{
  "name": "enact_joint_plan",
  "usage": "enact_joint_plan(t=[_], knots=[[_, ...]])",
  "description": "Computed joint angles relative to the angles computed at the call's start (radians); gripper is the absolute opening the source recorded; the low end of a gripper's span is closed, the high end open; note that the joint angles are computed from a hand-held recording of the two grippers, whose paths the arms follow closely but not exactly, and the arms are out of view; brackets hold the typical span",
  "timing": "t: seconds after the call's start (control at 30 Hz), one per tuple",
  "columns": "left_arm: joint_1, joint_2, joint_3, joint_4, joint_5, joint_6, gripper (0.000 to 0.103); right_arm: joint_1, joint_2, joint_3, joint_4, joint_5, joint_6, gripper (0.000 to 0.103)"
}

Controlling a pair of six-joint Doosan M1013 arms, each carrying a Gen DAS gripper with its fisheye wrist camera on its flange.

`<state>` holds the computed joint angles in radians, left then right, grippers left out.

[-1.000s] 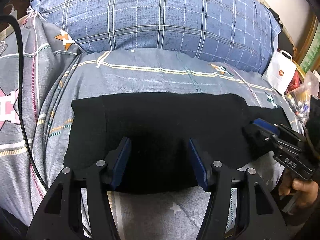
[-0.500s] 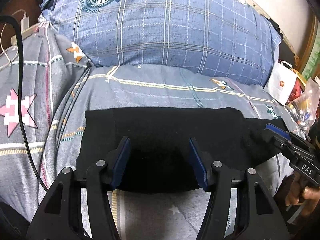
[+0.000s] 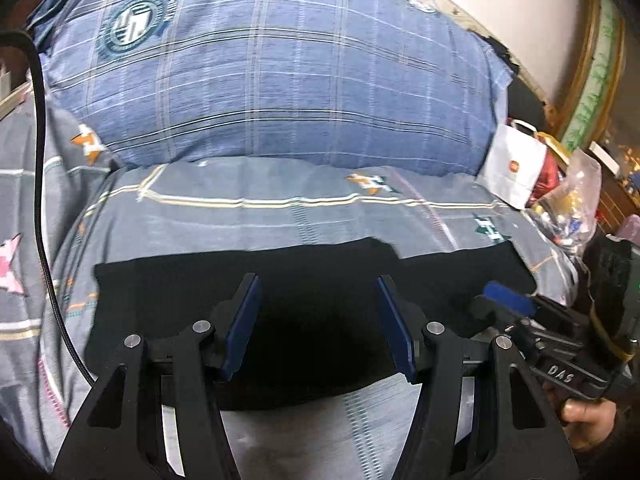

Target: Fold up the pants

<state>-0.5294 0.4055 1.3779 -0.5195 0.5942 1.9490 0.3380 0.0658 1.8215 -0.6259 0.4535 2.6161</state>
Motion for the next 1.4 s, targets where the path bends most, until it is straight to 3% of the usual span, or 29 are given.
enact_joint_plan(t=[0.07, 0.13, 0.33, 0.5, 0.63, 0.8, 0.9, 0.97, 1.03, 1.1, 1.2, 1.3, 1.4], knots=[[-0.012, 0.003, -0.004, 0.001, 0.004, 0.014, 0.061, -0.002, -0.007, 0.007, -0.015, 0.003, 0.017, 0.041], [-0.021, 0.010, -0.016, -0.013, 0.029, 0.044, 0.070, 0.002, -0.015, 0.019, -0.064, 0.008, 0.077, 0.041], [-0.045, 0.037, -0.044, -0.057, 0.082, 0.102, 0.070, 0.005, -0.041, 0.056, -0.139, 0.054, 0.184, 0.041], [-0.065, 0.080, -0.096, -0.047, 0.171, 0.103, 0.070, -0.014, -0.065, 0.098, -0.149, 0.085, 0.268, 0.041], [-0.079, 0.105, -0.128, -0.034, 0.219, 0.104, 0.070, -0.046, -0.087, 0.123, -0.178, 0.119, 0.366, 0.041], [-0.085, 0.122, -0.150, -0.016, 0.226, 0.110, 0.070, -0.078, -0.109, 0.129, -0.275, 0.250, 0.479, 0.041], [-0.087, 0.139, -0.175, 0.006, 0.213, 0.091, 0.070, -0.123, -0.102, 0.112, -0.298, 0.326, 0.454, 0.041], [-0.087, 0.153, -0.195, 0.022, 0.204, 0.076, 0.070, -0.178, -0.087, 0.096, -0.228, 0.319, 0.382, 0.041], [-0.088, 0.167, -0.212, 0.056, 0.197, 0.049, 0.070, -0.238, -0.070, 0.086, -0.106, 0.264, 0.292, 0.032], [-0.091, 0.178, -0.223, 0.111, 0.185, 0.003, 0.070, -0.265, -0.054, 0.079, -0.018, 0.242, 0.195, 0.012], [-0.094, 0.198, -0.244, 0.158, 0.185, -0.040, 0.070, -0.259, -0.056, 0.081, -0.042, 0.239, 0.161, 0.007], [-0.095, 0.214, -0.257, 0.164, 0.185, -0.056, 0.070, -0.254, -0.086, 0.099, -0.137, 0.223, 0.268, 0.002], [-0.101, 0.221, -0.257, 0.182, 0.171, -0.067, 0.071, -0.271, -0.065, 0.090, -0.078, 0.247, 0.214, 0.002]])
